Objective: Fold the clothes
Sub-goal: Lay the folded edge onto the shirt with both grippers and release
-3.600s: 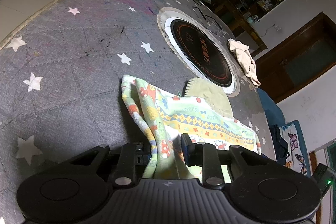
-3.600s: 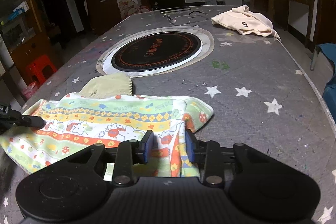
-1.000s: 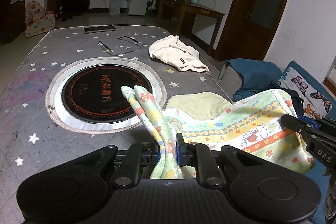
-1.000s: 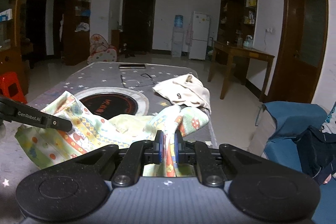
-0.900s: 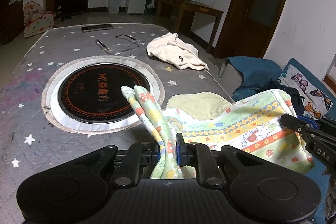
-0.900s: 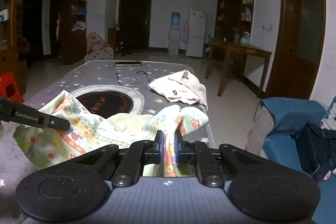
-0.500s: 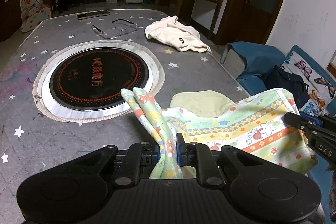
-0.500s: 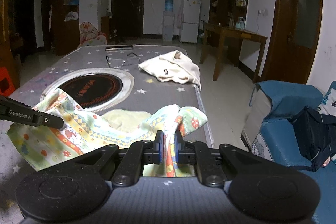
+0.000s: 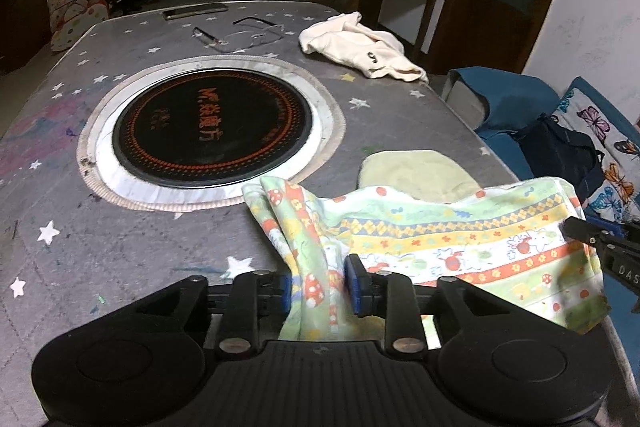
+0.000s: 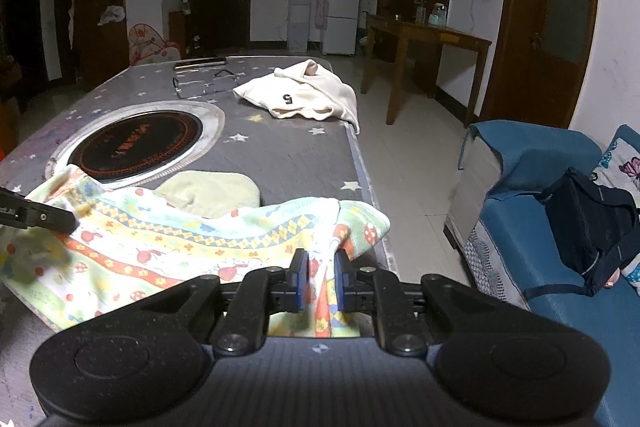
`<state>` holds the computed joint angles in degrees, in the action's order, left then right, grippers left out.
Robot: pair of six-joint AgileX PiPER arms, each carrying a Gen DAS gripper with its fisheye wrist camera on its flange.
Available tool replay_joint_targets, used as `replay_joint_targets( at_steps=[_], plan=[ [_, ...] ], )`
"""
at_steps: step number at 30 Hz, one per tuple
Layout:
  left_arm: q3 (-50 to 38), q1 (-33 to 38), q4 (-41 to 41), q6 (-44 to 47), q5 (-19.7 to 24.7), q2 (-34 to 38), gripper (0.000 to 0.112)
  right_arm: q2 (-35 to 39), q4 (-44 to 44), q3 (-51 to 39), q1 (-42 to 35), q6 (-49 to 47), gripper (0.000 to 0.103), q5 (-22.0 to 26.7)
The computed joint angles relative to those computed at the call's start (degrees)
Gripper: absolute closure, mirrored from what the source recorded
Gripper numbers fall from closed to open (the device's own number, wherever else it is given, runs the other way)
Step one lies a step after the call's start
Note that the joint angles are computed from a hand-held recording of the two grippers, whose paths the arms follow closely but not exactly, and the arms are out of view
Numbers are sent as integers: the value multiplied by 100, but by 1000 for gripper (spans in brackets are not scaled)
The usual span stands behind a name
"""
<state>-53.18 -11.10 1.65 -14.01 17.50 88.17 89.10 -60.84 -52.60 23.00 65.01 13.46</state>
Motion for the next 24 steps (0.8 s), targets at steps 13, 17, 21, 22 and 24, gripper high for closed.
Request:
replay_joint_targets(
  at_steps=[13, 17, 21, 22, 24],
  plan=[
    [111, 455, 944, -765, 89, -32, 74, 261, -117, -157, 37, 170, 85, -64],
    [44, 504, 400, -259, 56, -89, 75, 477, -33, -295, 87, 100, 85, -112],
    [-103, 326, -126, 241, 1, -53, 78, 690, 68, -430, 79, 27, 85, -167],
    [-168, 265, -234, 337, 0, -5, 78, 754, 101, -471, 72, 5, 85, -176],
    [-325, 145, -402, 491, -6, 151, 80, 863, 222, -548, 48, -103, 85, -191]
  ],
)
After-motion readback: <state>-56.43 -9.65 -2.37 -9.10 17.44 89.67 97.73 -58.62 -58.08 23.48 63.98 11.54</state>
